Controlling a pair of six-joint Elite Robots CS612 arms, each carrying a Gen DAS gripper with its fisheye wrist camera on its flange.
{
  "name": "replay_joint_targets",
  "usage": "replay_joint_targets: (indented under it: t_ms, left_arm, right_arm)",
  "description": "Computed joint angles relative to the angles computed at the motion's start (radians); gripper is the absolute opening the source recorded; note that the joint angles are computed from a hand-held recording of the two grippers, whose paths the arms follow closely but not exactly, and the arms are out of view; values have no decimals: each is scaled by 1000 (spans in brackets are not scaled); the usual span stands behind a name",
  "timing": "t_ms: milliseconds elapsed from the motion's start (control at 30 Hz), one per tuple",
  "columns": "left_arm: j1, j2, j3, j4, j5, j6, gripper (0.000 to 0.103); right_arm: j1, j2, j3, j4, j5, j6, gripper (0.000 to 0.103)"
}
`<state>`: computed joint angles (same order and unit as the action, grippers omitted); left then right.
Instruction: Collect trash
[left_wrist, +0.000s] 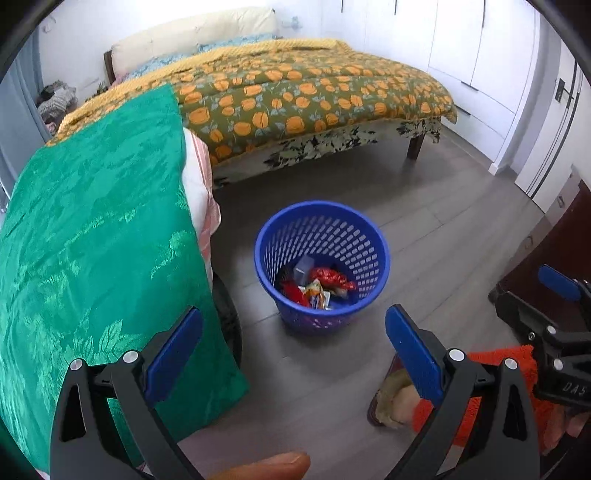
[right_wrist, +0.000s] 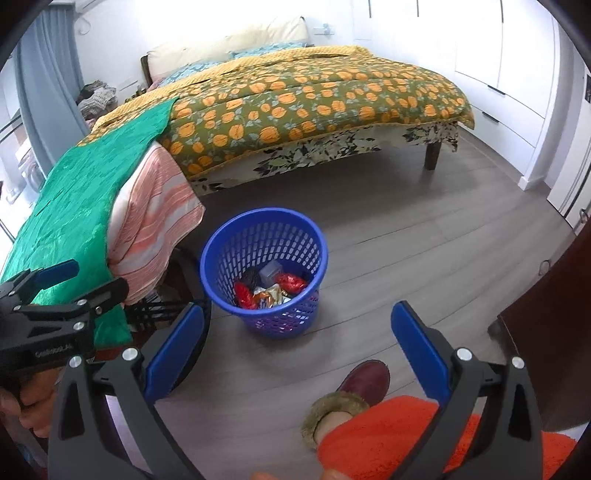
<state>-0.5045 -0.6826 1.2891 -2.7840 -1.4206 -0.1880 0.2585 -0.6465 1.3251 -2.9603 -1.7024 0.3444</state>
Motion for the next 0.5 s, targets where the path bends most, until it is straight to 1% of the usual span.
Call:
replay_joint_targets:
  t_ms: [200, 500]
  left_arm:
    - [-2, 1, -2, 8, 3, 15, 98]
    - [1, 4, -9, 33, 3, 5, 98]
  right_arm:
    - [2, 0, -1, 6, 18, -11, 98]
    - [4, 2, -8, 20, 26, -26, 98]
